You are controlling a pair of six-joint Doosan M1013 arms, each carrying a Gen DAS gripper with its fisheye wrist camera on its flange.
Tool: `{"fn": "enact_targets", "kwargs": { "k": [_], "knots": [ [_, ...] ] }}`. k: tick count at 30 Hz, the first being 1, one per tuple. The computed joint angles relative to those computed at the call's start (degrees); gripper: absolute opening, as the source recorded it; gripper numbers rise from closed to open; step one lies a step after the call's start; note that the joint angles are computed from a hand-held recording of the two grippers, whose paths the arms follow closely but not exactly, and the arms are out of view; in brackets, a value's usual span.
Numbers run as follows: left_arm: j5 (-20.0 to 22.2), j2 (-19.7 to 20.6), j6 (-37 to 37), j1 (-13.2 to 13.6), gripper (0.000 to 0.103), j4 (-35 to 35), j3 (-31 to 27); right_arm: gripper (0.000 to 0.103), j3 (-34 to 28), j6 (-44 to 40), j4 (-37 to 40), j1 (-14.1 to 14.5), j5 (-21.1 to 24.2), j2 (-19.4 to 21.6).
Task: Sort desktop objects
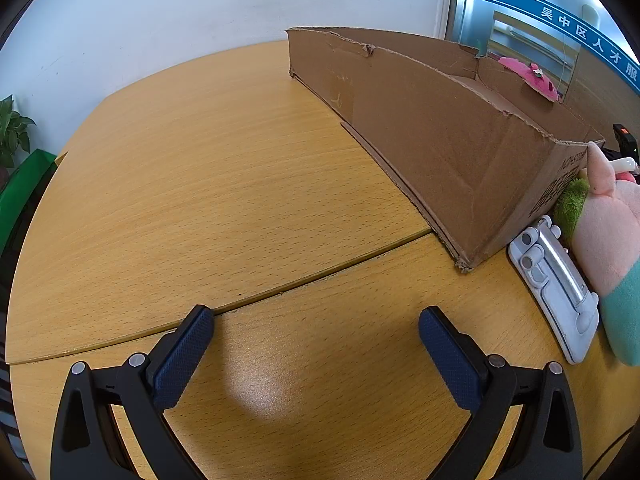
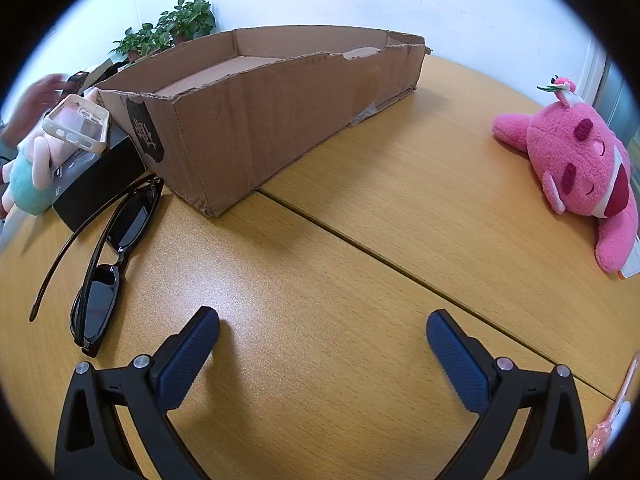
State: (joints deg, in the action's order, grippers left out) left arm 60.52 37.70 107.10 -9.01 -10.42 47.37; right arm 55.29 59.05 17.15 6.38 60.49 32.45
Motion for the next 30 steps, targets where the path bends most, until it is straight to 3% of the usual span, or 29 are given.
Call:
{"fn": "enact_targets", "kwargs": {
  "k": [9,14,17,21,24,28,30],
  "knots": [
    [-0.17,-0.16,0.04,-0.01,0.103,-0.02,0.31,0.103,-0.02,0.84,-0.32,0.11,-0.21,0.03],
    [-0.27,-0.25,0.10,-0.01,0.103,-0.06,0.51,0.103,0.77,8.93,-4.91,1.80,-3.03,0.08],
    [-0.43,-0.25,-0.75,-0.03,0.103,0.38,0.52,0.103,1.49,17.91,-9.95,3.02,-4.78,-0.22],
    [-2.28,-1.29,-11.11,-1.68,0.103,6.45,2.20,0.103,1.48,29.17,-16.57,4.47,-5.62,0.10],
    [-4.21,-2.60,-16.10,-2.69,0.103,9.38,5.16,0.103,-0.48,35.89,-20.21,5.25,-1.82,0.99],
    [-2.15,-3.16,-21.56,-3.45,0.103,11.94,5.92,0.102,3.28,41.62,-23.23,6.43,-0.82,-1.69],
    [-8.13,-6.13,-28.57,-4.06,0.103,12.98,10.30,0.102,5.68,45.89,-26.58,7.66,-1.47,-3.84]
  ]
}}
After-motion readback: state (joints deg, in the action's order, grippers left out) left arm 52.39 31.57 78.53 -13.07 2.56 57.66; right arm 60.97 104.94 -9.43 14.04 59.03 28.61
